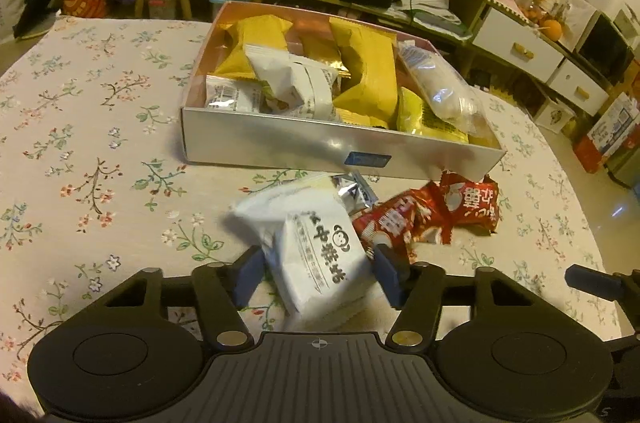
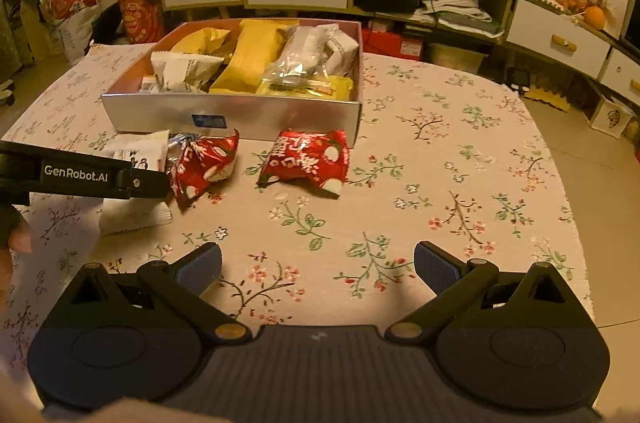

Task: Organize snacks
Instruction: 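Grasp the white printed packet with the left tool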

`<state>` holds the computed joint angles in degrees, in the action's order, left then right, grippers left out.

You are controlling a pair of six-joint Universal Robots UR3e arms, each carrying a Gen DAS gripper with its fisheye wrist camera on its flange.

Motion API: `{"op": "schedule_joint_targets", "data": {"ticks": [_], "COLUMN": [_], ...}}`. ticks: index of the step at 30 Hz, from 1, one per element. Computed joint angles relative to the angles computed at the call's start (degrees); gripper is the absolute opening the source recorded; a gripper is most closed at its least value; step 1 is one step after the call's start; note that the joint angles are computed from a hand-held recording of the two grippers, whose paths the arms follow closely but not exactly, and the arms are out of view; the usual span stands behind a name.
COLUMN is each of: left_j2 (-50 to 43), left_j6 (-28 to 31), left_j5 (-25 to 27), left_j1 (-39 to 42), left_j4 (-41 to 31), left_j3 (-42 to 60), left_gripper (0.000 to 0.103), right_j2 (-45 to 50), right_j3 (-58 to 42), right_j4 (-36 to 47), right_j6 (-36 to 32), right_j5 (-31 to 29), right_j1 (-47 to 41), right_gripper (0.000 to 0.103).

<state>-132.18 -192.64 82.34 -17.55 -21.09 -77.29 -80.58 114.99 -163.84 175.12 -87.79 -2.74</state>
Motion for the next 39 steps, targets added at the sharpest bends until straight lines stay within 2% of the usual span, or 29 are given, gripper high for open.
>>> {"op": "schedule_joint_targets", "data": {"ticks": [3,5,18,32,36,39], "left_j2": [0.7,1.2,6.5,8.8,9.0,9.0], "left_j6": [0.7,1.9,7.7,9.7,9.7,9.7], "left_j5": [-0.7,-0.9,-1.3,-3.4,-3.7,-3.8], "left_j1": [0.7,0.9,5.0,8.3,8.5,8.6], "left_j4": [-1.1,-1.8,-2.3,-1.9,-2.1,-2.3], "left_j3": [-0.4,-0.7,-6.2,-9.2,-9.3,-9.2], "left_gripper": [0.052,0.046,0.043,0.043,0.043,0.043], "right_j2": [1.0,1.7,9.9,15.9,16.8,17.3], "right_j3": [-1.0,-1.9,-12.0,-20.5,-22.1,-23.1], "right_j4": [0.2,0.4,2.2,5.8,6.8,7.4], "right_j6": [0.6,1.1,4.6,7.3,7.9,8.2], "right_j5": [0.0,0.1,-0.4,-0.5,-0.8,-0.9], "right_j1": [0.8,1.4,6.3,9.0,9.6,10.0], "right_gripper": [0.103,0.102,0.099,0.078,0.075,0.068]}}
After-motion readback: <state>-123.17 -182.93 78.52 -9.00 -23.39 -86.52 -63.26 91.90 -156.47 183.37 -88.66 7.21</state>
